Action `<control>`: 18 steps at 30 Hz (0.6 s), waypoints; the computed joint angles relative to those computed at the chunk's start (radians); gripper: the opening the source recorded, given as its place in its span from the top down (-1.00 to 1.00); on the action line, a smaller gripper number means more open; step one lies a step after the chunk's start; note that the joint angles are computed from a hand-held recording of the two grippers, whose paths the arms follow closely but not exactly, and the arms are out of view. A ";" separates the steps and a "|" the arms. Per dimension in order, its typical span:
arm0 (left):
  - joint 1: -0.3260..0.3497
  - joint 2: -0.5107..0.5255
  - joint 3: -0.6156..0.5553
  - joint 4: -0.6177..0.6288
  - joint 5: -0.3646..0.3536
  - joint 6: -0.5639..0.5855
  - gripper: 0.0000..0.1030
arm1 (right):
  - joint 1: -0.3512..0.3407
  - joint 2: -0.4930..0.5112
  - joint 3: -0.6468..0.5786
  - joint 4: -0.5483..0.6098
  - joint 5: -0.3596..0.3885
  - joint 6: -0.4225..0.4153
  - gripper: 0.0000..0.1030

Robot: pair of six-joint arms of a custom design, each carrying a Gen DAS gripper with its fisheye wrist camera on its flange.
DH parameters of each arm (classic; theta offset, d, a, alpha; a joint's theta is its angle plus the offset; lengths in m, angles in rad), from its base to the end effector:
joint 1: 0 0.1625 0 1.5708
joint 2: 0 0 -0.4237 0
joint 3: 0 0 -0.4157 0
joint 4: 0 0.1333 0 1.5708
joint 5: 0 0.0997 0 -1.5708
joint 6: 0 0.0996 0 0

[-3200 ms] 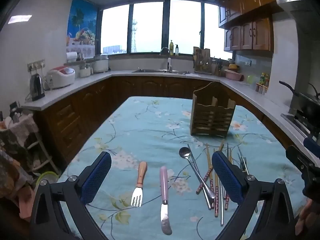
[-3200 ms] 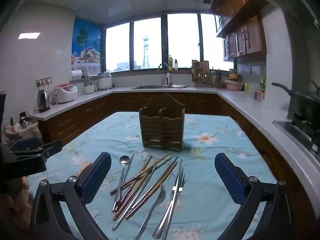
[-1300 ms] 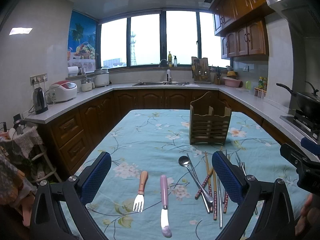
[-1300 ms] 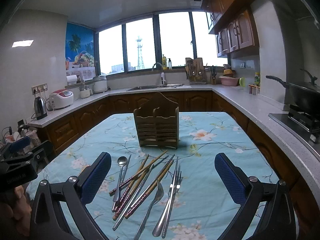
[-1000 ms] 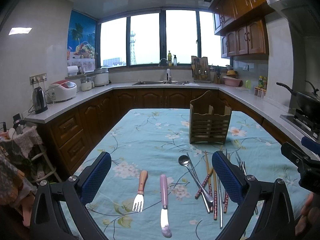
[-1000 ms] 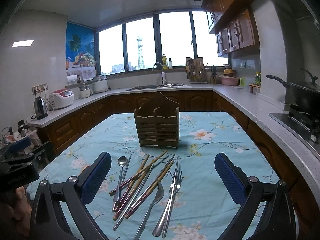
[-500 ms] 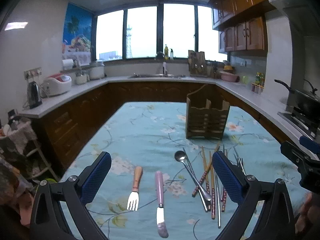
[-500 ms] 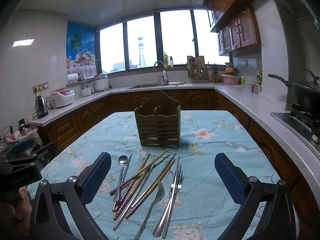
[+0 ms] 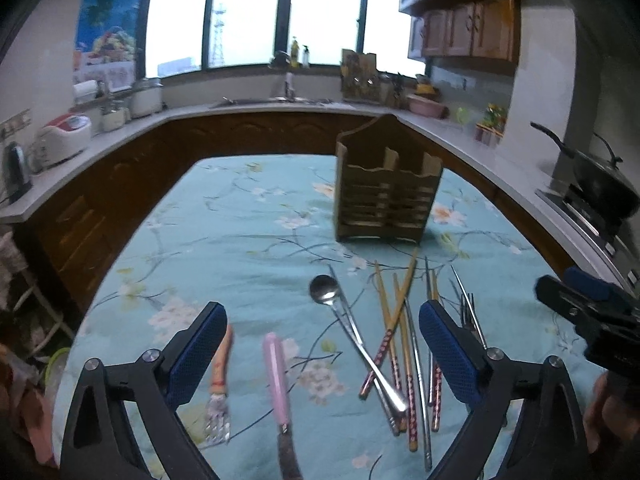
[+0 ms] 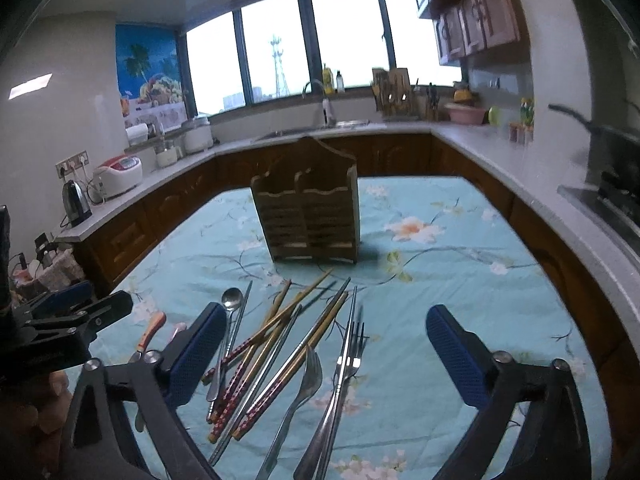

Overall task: Organize utensils
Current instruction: 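Grasp a wooden chopstick with the left tool while the right tool grasps a metal chopstick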

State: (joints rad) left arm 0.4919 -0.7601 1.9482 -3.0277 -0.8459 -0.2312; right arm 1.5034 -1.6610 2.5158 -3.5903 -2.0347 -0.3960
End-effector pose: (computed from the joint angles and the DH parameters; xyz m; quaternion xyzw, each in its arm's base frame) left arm -0.4155 -0.4488 0.0234 0.3378 0.8641 -0.3134 0.2023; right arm 0.0646 -0.3611 0.3273 0.0082 -0.8225 0.4769 0.3098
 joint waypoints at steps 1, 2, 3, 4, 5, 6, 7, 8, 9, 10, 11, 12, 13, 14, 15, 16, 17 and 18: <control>0.009 0.002 -0.013 0.014 -0.017 0.006 -0.84 | -0.011 -0.003 -0.006 0.027 0.009 0.012 -0.81; 0.018 0.004 -0.027 0.031 -0.036 0.012 -0.81 | -0.026 -0.005 -0.016 0.060 0.019 0.026 -0.75; 0.030 0.010 -0.045 0.047 -0.055 0.022 -0.80 | -0.040 -0.005 -0.025 0.089 0.028 0.038 -0.70; 0.040 0.016 -0.059 0.059 -0.069 0.029 -0.77 | -0.057 -0.009 -0.034 0.124 0.042 0.050 -0.58; 0.053 0.023 -0.084 0.088 -0.091 0.038 -0.75 | -0.069 -0.010 -0.042 0.151 0.052 0.060 -0.51; 0.063 0.030 -0.101 0.106 -0.105 0.046 -0.75 | -0.083 -0.010 -0.052 0.180 0.063 0.069 -0.41; 0.071 0.041 -0.123 0.122 -0.119 0.053 -0.72 | -0.098 -0.011 -0.062 0.209 0.076 0.080 -0.34; 0.080 0.046 -0.142 0.146 -0.135 0.059 -0.69 | -0.111 -0.013 -0.070 0.234 0.088 0.088 -0.27; 0.093 0.056 -0.172 0.178 -0.156 0.071 -0.67 | -0.127 -0.013 -0.081 0.261 0.106 0.097 -0.23; 0.098 0.064 -0.188 0.193 -0.167 0.076 -0.66 | -0.142 -0.014 -0.092 0.290 0.124 0.107 -0.13; 0.105 0.074 -0.211 0.216 -0.181 0.084 -0.65 | -0.152 -0.010 -0.104 0.313 0.133 0.114 -0.04; 0.114 0.085 -0.237 0.241 -0.198 0.092 -0.65 | -0.158 -0.007 -0.115 0.334 0.138 0.121 0.00; 0.120 0.098 -0.259 0.262 -0.210 0.096 -0.63 | -0.173 -0.004 -0.130 0.363 0.155 0.128 0.05; 0.129 0.110 -0.287 0.292 -0.224 0.102 -0.60 | -0.180 -0.003 -0.143 0.387 0.163 0.135 0.10; 0.132 0.118 -0.299 0.307 -0.234 0.104 -0.58 | -0.188 0.004 -0.157 0.409 0.167 0.138 0.14; 0.137 0.128 -0.317 0.324 -0.245 0.110 -0.56 | -0.193 0.012 -0.172 0.425 0.167 0.137 0.25; 0.144 0.137 -0.337 0.345 -0.255 0.113 -0.55 | -0.198 0.021 -0.186 0.442 0.169 0.141 0.29; 0.150 0.148 -0.360 0.365 -0.264 0.118 -0.55 | -0.207 0.027 -0.198 0.461 0.179 0.145 0.30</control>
State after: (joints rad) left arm 0.6421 -0.6118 1.5887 -2.6623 -1.1098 -0.1136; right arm 1.2969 -1.6337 2.3174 -3.1297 -1.8561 -0.2510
